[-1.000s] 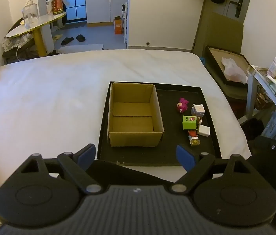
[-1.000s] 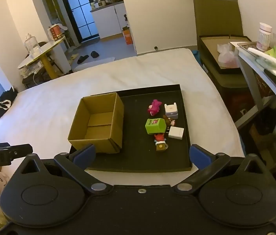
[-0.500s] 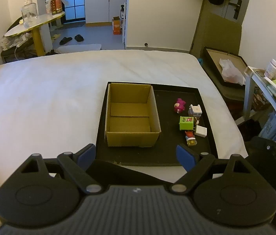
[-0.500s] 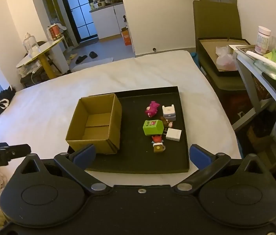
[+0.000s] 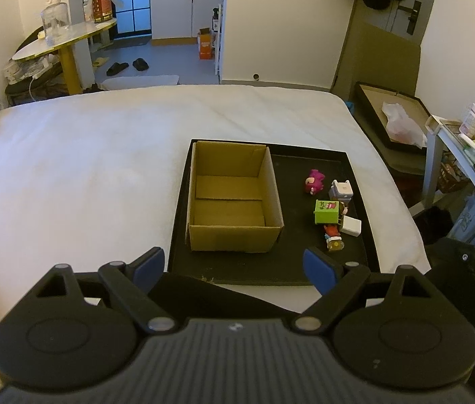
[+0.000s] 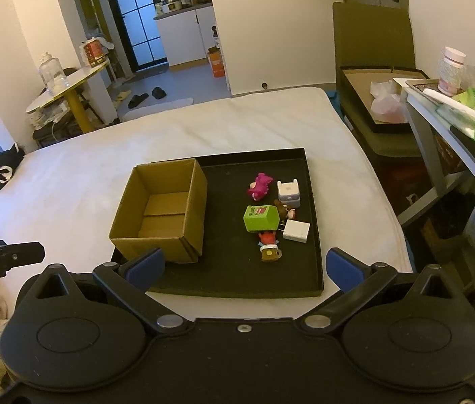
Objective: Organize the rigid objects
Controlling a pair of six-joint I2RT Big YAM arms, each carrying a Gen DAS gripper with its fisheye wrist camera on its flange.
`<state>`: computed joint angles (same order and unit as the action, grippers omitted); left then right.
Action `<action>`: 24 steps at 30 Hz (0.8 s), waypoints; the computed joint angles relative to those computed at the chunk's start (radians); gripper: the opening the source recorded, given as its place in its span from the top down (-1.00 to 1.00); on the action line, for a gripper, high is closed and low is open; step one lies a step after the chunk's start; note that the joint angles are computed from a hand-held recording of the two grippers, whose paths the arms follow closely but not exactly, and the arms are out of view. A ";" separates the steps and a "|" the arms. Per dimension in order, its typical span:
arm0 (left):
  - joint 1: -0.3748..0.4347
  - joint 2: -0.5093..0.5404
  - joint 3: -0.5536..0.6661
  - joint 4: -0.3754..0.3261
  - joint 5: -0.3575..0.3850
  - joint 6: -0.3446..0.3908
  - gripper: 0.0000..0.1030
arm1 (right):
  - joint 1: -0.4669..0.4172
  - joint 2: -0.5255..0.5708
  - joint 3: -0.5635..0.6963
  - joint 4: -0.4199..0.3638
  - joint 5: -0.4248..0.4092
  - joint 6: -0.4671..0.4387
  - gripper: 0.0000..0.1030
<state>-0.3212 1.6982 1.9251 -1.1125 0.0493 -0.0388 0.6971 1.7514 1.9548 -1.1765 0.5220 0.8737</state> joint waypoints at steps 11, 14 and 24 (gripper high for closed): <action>-0.001 0.005 0.000 -0.001 -0.005 -0.005 -0.72 | -0.002 0.003 0.000 0.003 -0.009 -0.009 -1.00; -0.001 0.004 -0.005 0.003 -0.004 -0.003 -0.72 | -0.003 0.001 -0.002 -0.001 -0.006 -0.005 -1.00; -0.005 0.015 0.012 -0.011 -0.027 -0.018 -0.72 | -0.001 -0.005 -0.011 0.018 0.004 -0.018 -1.00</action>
